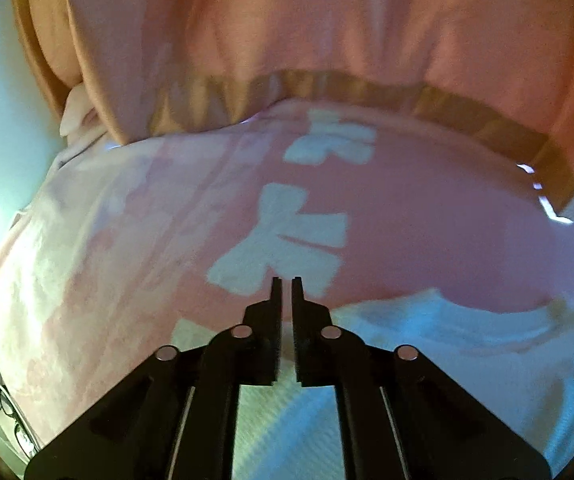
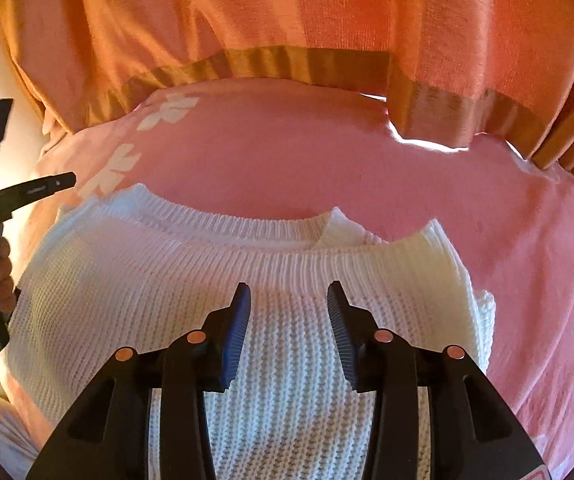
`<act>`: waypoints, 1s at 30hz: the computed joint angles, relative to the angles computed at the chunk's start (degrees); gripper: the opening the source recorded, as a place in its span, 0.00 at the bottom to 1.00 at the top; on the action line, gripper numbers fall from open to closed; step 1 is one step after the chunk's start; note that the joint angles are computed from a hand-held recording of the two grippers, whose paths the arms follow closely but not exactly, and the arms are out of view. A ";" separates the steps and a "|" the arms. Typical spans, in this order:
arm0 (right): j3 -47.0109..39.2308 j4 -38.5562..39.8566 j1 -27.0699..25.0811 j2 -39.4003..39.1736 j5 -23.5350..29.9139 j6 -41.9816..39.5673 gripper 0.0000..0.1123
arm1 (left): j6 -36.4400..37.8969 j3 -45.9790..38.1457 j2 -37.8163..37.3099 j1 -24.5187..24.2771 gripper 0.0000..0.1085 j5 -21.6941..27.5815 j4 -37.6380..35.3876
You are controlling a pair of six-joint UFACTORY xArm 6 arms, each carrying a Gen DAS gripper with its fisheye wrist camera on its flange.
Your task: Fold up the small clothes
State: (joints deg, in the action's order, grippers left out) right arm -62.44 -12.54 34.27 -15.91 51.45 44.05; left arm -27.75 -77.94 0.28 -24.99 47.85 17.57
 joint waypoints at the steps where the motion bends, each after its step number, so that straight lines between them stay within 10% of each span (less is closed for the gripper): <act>1: 0.12 0.24 -0.07 -0.09 -0.12 0.06 0.36 | 0.13 0.16 -0.29 -0.24 0.27 0.44 -0.77; 6: 0.23 0.37 0.13 -0.31 0.43 -0.06 0.36 | 2.15 0.08 1.04 -1.33 0.32 2.44 -3.60; 9: 0.25 -0.17 0.19 -0.50 0.55 0.35 0.41 | 2.97 -0.15 2.12 -1.50 0.00 2.49 -4.56; 20: 1.79 -0.44 -1.58 -1.56 -0.25 1.17 0.41 | 0.29 -0.67 1.35 -0.12 0.00 -1.98 0.73; 23: 1.96 0.23 -1.97 -1.47 -0.13 1.19 0.41 | 3.21 -1.34 1.00 0.26 0.06 0.35 -4.42; 27: 1.60 -0.63 -1.53 -1.48 0.13 1.45 0.42 | 4.08 -0.32 -0.21 -0.14 0.68 1.15 -6.24; 30: 1.76 -0.42 -1.62 -1.48 0.09 1.18 0.43 | 3.79 -0.23 0.05 -1.20 0.68 2.35 -3.03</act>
State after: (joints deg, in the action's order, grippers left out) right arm -60.68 -12.96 32.65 -17.39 51.54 45.22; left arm -23.97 -78.17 0.33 -26.19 50.20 14.55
